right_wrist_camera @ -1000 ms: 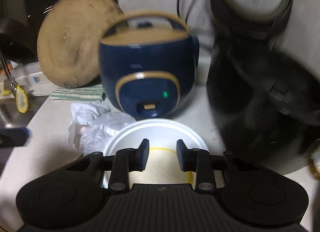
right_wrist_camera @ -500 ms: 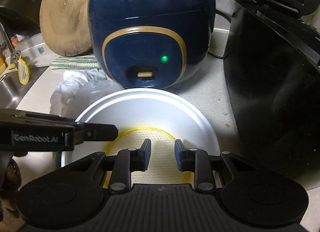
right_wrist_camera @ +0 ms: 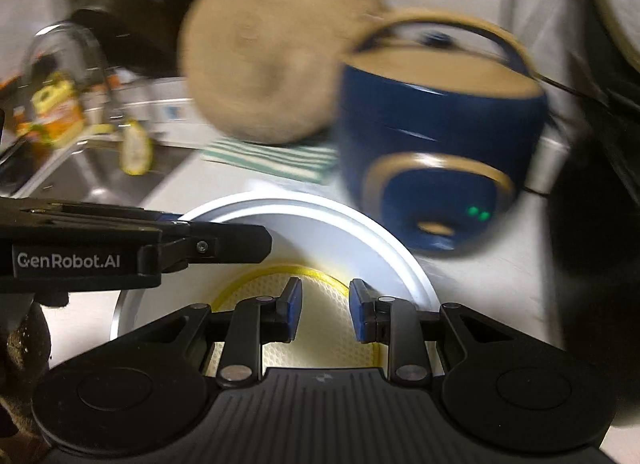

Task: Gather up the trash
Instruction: 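Lift and tilt the white bowl with the left tool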

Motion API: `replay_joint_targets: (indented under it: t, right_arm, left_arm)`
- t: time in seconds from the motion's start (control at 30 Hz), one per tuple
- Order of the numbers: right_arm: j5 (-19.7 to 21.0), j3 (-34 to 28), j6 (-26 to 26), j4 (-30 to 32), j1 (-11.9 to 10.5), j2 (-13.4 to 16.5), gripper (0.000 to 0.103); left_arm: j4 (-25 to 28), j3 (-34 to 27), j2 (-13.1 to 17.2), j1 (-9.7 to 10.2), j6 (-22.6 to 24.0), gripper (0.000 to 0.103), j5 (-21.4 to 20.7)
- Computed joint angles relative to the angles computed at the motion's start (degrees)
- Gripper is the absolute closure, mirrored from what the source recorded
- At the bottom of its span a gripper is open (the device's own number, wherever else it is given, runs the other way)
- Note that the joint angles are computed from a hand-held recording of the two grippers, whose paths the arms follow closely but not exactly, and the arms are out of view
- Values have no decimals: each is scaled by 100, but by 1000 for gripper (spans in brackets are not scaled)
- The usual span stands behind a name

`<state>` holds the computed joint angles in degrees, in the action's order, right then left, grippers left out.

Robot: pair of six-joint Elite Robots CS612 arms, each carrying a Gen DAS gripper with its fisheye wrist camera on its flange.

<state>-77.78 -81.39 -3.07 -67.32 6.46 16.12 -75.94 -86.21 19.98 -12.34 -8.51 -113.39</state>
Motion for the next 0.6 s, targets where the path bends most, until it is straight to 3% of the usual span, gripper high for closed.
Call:
replay_joint_targets:
  t: [0.2, 0.4, 0.5, 0.6]
  right_arm:
    - [427, 436, -556, 511, 317, -176, 67]
    - [385, 673, -938, 1216, 591, -243, 46]
    - [87, 586, -1175, 1113, 713, -186, 45]
    - [67, 532, -1146, 1066, 734, -150, 43]
  left_arm:
    - [725, -569, 149, 241, 150, 82, 573]
    - [1351, -853, 323, 435, -314, 81, 397]
    - [1387, -827, 326, 529, -426, 82, 217]
    - [1319, -802, 308, 546, -494, 85, 134]
